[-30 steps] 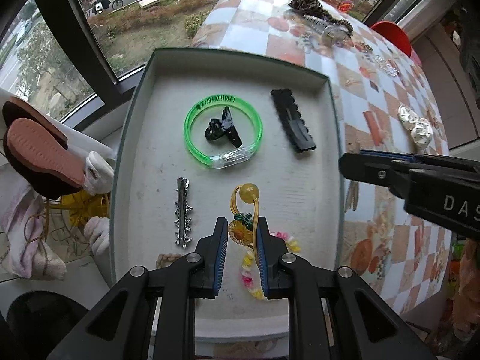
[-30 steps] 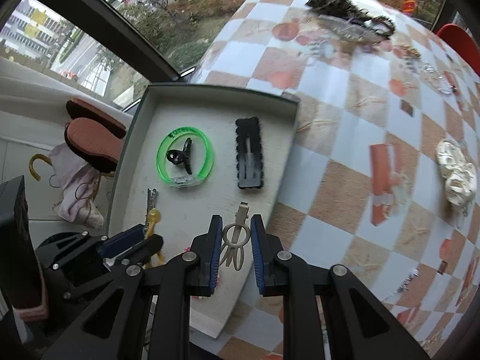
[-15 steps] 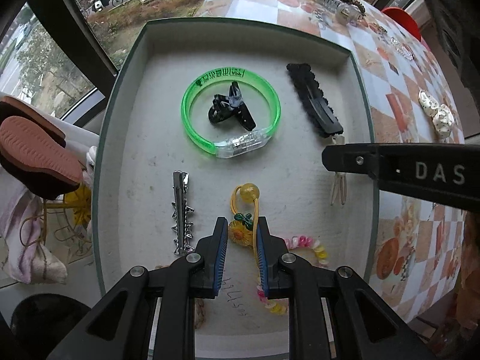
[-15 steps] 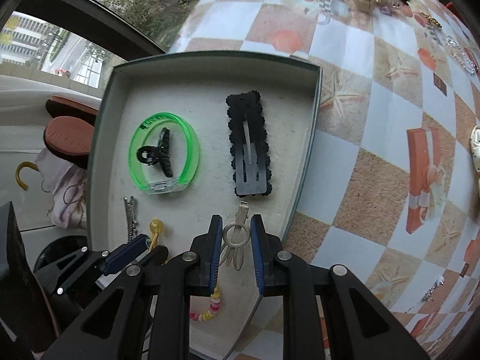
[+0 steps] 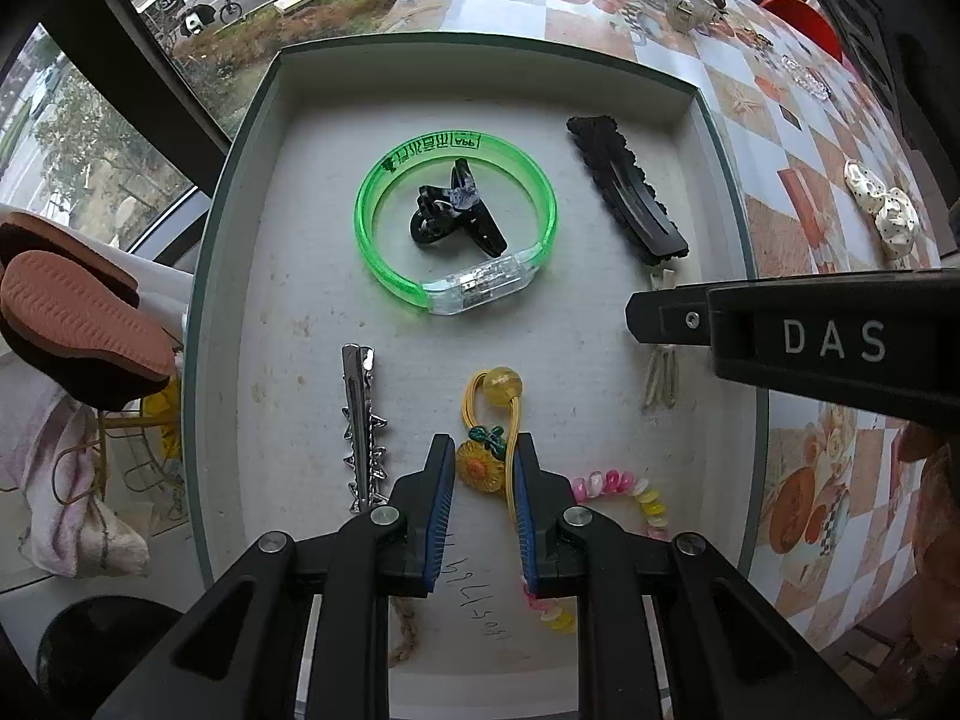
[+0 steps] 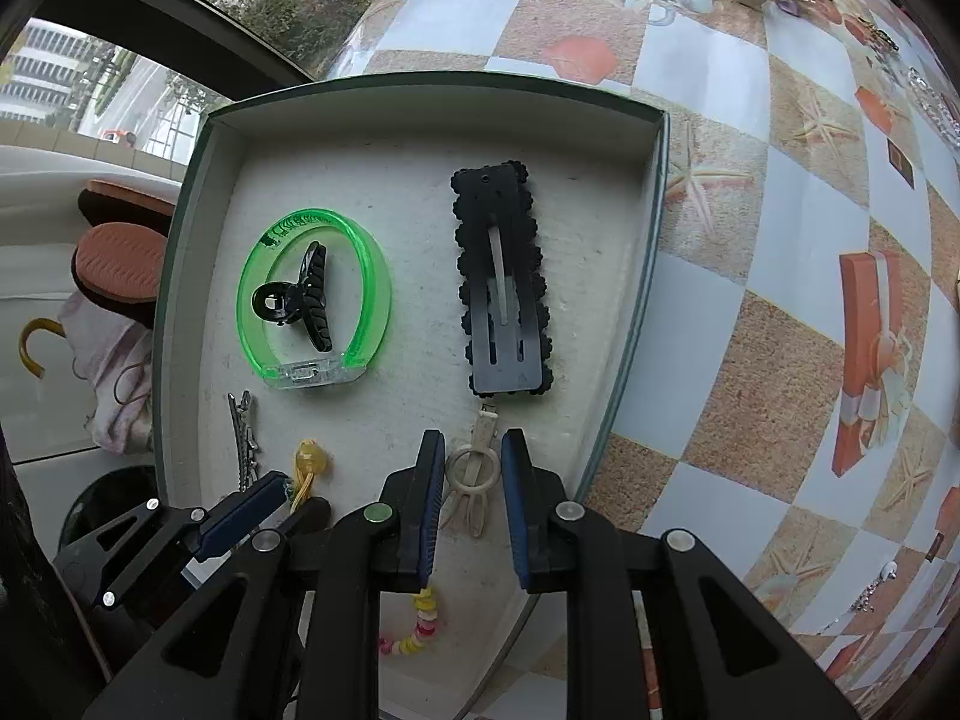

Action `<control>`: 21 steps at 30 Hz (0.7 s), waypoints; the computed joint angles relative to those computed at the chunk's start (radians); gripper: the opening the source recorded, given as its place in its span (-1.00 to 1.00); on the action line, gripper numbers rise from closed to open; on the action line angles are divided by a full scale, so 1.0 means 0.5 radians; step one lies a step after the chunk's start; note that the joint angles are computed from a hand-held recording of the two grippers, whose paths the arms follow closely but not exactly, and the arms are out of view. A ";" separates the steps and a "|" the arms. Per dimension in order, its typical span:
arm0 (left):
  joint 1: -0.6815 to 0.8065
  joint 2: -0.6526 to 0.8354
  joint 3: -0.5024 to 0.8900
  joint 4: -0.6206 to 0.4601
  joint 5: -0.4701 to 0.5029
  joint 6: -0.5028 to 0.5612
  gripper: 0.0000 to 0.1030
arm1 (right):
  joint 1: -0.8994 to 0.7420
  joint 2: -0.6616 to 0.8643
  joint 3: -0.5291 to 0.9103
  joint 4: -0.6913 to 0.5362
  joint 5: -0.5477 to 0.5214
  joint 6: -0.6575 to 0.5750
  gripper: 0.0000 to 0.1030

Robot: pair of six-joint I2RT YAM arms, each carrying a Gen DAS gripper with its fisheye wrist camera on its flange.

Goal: Organize jewelry
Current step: 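Release the beige clip from the right tool while the left tool lowers and releases the hair tie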

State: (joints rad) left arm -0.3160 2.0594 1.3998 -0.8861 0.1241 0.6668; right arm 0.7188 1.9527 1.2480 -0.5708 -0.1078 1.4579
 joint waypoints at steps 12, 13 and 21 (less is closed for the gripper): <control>-0.031 -0.086 -0.042 0.030 -0.062 -0.064 -0.55 | 0.035 -0.108 -0.014 -0.026 0.069 0.075 -0.29; -0.032 -0.096 -0.047 0.029 -0.064 -0.066 -0.55 | 0.040 -0.126 -0.015 -0.046 0.083 0.091 -0.23; -0.058 -0.195 -0.087 0.008 -0.103 -0.096 -0.55 | 0.089 -0.316 -0.069 -0.177 0.212 0.234 -0.08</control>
State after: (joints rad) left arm -0.3450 1.9621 1.3562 -0.8823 0.0726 0.6189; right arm 0.7634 1.7947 1.2136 -0.6596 -0.0019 1.5747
